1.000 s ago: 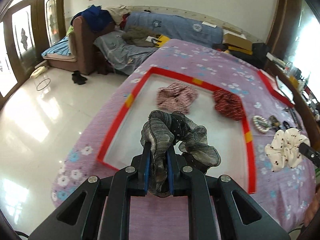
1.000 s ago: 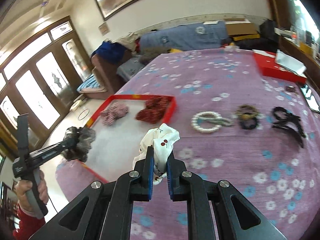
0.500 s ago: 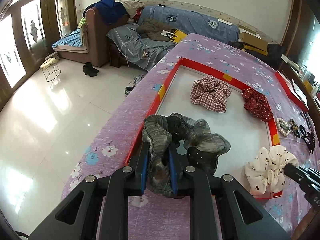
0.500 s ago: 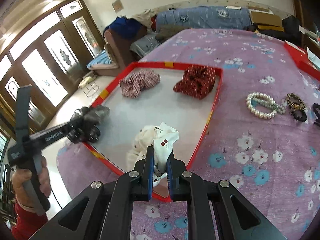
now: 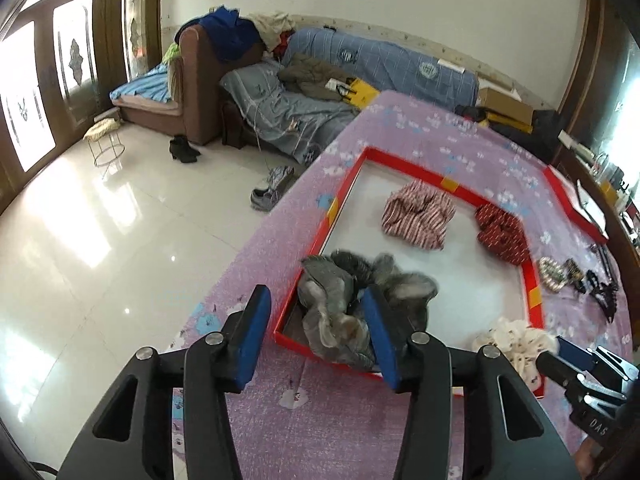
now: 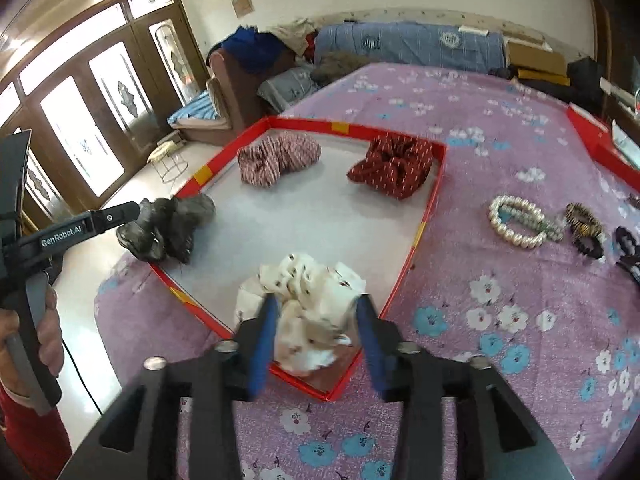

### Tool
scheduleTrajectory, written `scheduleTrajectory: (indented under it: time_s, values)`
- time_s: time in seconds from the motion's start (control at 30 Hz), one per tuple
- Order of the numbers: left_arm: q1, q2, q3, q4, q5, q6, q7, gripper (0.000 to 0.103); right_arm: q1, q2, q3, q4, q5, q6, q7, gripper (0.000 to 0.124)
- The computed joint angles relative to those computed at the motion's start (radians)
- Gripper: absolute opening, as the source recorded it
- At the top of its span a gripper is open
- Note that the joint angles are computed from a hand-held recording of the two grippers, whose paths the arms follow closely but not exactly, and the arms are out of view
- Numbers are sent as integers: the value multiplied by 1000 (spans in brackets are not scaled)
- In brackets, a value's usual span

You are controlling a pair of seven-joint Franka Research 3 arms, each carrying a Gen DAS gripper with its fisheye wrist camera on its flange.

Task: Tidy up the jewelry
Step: 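Carry both scrunchies into the tray and open both tools to release, then return to the table and grasp the pearl bracelet with the left tool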

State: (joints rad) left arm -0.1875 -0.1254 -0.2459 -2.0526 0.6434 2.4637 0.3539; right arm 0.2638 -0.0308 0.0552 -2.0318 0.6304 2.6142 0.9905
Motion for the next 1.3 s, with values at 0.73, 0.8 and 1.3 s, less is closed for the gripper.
scheduleTrajectory:
  time_s: [0.73,0.8,1.3]
  values:
    - [-139,634,87,800,-242,-300,416,28,-106,-118,-114,-84,107,56,-28,62]
    - [-145,674,106,860,-241,-335,400,28,-124,-112,-123,-82,110,60,-19,62]
    - [-167,592,110,781,-194,-208,338,36,-247,-66,-158,-64,54,47,107,62]
